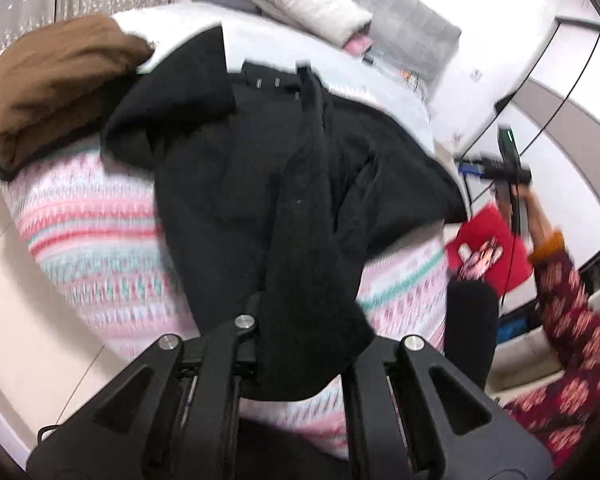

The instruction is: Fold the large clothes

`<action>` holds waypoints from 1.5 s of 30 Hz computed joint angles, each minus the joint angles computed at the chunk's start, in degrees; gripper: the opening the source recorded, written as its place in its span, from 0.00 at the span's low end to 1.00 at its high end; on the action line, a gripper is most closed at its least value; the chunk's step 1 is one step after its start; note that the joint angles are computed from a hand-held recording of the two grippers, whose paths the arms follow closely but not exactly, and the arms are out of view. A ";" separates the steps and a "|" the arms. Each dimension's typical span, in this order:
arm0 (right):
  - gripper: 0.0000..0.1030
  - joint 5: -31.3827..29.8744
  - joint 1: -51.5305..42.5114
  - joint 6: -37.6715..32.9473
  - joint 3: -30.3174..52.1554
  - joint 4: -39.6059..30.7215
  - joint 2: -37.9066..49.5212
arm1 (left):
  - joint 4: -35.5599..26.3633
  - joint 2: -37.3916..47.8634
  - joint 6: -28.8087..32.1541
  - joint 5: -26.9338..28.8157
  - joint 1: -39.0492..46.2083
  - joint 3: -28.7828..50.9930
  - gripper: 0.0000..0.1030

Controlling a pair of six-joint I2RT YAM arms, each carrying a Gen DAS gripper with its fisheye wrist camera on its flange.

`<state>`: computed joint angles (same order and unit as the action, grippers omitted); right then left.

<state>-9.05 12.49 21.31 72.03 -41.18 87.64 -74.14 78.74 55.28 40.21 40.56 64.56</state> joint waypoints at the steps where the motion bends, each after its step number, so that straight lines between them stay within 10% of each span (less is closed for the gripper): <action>1: 0.83 -0.63 -0.55 -0.12 0.45 0.67 2.07 | 1.55 -0.45 0.13 -1.68 0.74 -2.45 0.08; 11: 0.80 -3.68 -0.77 -0.83 17.11 4.21 27.86 | 9.15 7.64 -8.46 -5.11 2.15 -3.76 0.09; 14: 0.08 -8.46 -0.48 -0.09 16.82 5.67 28.82 | 7.80 7.36 -8.29 -4.50 2.26 -2.36 0.09; 19: 0.06 -16.97 -1.00 -2.79 -0.35 13.50 8.20 | 1.48 5.08 0.39 -2.59 5.10 -0.51 0.09; 23: 0.06 -20.62 -1.04 -8.43 -9.76 5.29 -13.72 | 0.35 2.01 7.05 -5.24 6.42 -2.78 0.09; 27: 0.07 -8.34 7.34 -10.86 -13.22 -14.64 -32.05 | 2.32 -1.61 13.81 -11.96 7.11 -7.89 0.11; 32: 0.22 11.86 28.24 4.97 -15.03 -33.17 -45.95 | 0.37 -3.57 22.54 -19.39 9.01 -8.46 0.37; 36: 0.55 23.54 43.09 19.10 -11.08 -40.54 -49.54 | -7.09 -5.15 32.89 -14.89 15.33 -2.93 0.64; 39: 0.62 28.58 48.32 21.35 -8.12 -39.77 -47.85 | -13.21 -4.22 35.41 -7.71 16.66 1.28 0.79; 45: 0.62 15.48 37.00 5.59 -10.68 -18.40 -31.56 | -5.61 -6.78 16.51 -2.64 -1.19 -5.96 0.79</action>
